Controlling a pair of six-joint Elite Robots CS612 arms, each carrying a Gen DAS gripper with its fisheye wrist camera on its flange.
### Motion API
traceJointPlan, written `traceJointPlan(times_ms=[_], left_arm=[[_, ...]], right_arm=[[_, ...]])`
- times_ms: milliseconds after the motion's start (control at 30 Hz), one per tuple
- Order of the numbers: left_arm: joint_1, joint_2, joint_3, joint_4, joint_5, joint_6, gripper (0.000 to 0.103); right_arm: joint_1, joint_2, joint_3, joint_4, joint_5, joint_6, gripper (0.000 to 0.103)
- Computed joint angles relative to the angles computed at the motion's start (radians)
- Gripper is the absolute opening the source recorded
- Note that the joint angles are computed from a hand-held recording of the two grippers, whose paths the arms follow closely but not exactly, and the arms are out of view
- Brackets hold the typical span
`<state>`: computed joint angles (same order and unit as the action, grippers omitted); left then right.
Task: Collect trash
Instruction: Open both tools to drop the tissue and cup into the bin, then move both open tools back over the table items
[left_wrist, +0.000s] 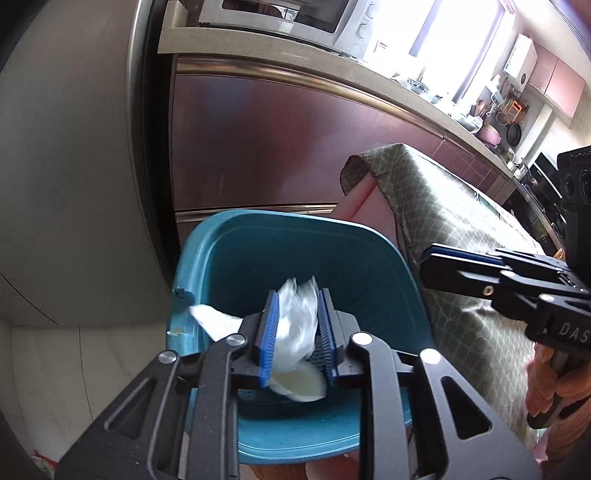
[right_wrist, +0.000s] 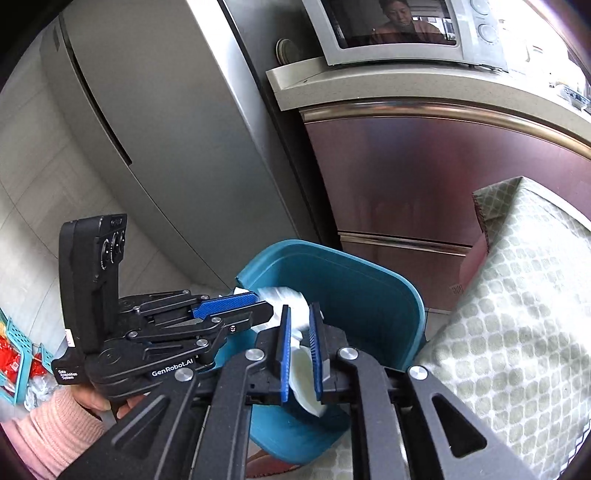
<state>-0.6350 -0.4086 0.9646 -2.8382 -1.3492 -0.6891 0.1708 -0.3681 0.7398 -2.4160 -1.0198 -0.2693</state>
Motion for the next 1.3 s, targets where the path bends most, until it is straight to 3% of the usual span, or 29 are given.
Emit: traceJointPlan(times_ms=[300,567,633,767,967,1300], left_arm=[[-0.016,-0.009,0.009,-0.036,0.031,0.029,0.026],[-0.057,-0.025,0.006,-0.129,0.079,0.165,0.038],[-0.070,-0.023,-0.008,-0.149,0.086,0.211,0.045],[-0.092,-0.011,-0.046,-0.177,0.056,0.275,0.049],[-0.120,0.043,-0.173,-0.135,-0.036,0.341,0.052],[-0.154,0.217,-0.541,0.075,-0.179,0.370,0.052]], right_arm=[[-0.030,-0.074,0.150,-0.126,0.047,0.010,0.018],[-0.063,-0.164,0.323,-0.307,0.083,0.015,0.028],[-0.075,-0.189,0.373,-0.364,0.090,0.022,0.033],[-0.103,-0.237,0.472,-0.487,0.073,0.049,0.041],[-0.154,-0.304,0.619,-0.660,-0.007,0.135,0.044],[-0.243,-0.373,0.772,-0.853,-0.192,0.272,0.045]])
